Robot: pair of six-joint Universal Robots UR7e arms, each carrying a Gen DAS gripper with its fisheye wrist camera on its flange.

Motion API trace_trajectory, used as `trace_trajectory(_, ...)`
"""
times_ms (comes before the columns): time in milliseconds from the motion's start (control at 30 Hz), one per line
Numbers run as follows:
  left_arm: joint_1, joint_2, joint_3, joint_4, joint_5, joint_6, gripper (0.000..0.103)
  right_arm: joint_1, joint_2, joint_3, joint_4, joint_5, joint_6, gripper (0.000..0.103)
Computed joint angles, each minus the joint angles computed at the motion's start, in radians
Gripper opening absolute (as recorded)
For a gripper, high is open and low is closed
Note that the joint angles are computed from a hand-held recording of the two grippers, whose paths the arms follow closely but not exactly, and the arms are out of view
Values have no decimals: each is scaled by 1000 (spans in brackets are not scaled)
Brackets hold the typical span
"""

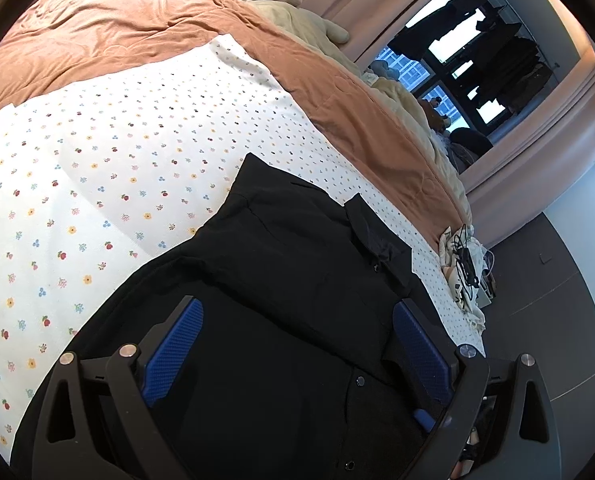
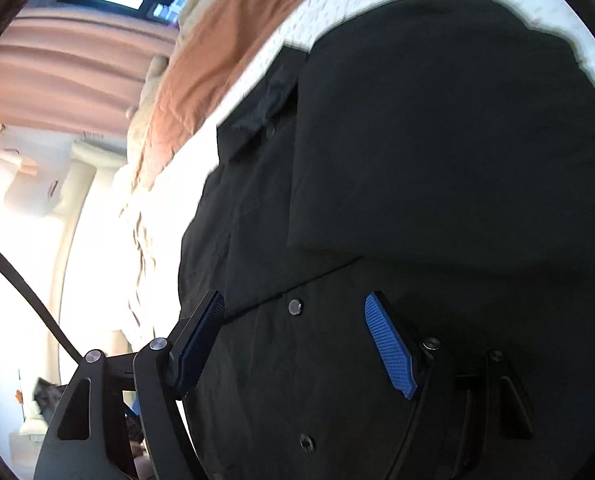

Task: Fold large clothes

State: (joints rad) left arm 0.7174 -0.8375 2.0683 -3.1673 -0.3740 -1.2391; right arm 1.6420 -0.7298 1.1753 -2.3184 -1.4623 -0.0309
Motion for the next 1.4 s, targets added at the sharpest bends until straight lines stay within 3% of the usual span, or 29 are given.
trace_trajectory(300, -2, 4, -20, 48, 6, 22, 98, -28, -146, 109, -108, -83, 39, 72)
trace_trajectory(500, 5, 4, -24, 73, 3, 17, 98, -26, -202, 175, -163, -216, 67, 72)
trace_trajectory(700, 13, 10, -29, 67, -13, 20, 98, -6, -148, 195, -201, -318, 44, 72)
trace_trajectory(767, 15, 10, -27, 59, -20, 24, 98, 3, -137, 207, -255, -356, -14, 71)
trace_trajectory(800, 15, 10, -26, 55, -20, 25, 98, -1, -106, 188, -280, -370, -43, 65)
trace_trajectory(833, 14, 9, -23, 50, -19, 25, 98, 4, -98, 187, -297, -396, -60, 43)
trace_trajectory(867, 13, 7, -20, 46, -15, 24, 98, 2, -96, 202, -316, -400, -69, 32)
trace_trajectory(933, 10, 3, -13, 42, -7, 19, 98, 2, -102, 209, -316, -374, -63, 23)
trace_trajectory(1067, 0, -12, 5, 41, 15, 3, 98, 10, -146, 269, -403, -307, -83, 15)
trace_trajectory(1100, -3, -15, 7, 43, 20, -1, 98, 9, -171, 300, -428, -281, -90, 8)
trace_trajectory(1167, -11, -21, 14, 42, 37, 2, 98, 10, -227, 365, -471, -208, -114, 7)
trace_trajectory(1400, -31, -39, 39, -16, 65, 37, 98, 53, -330, 503, -591, -79, -192, 4)
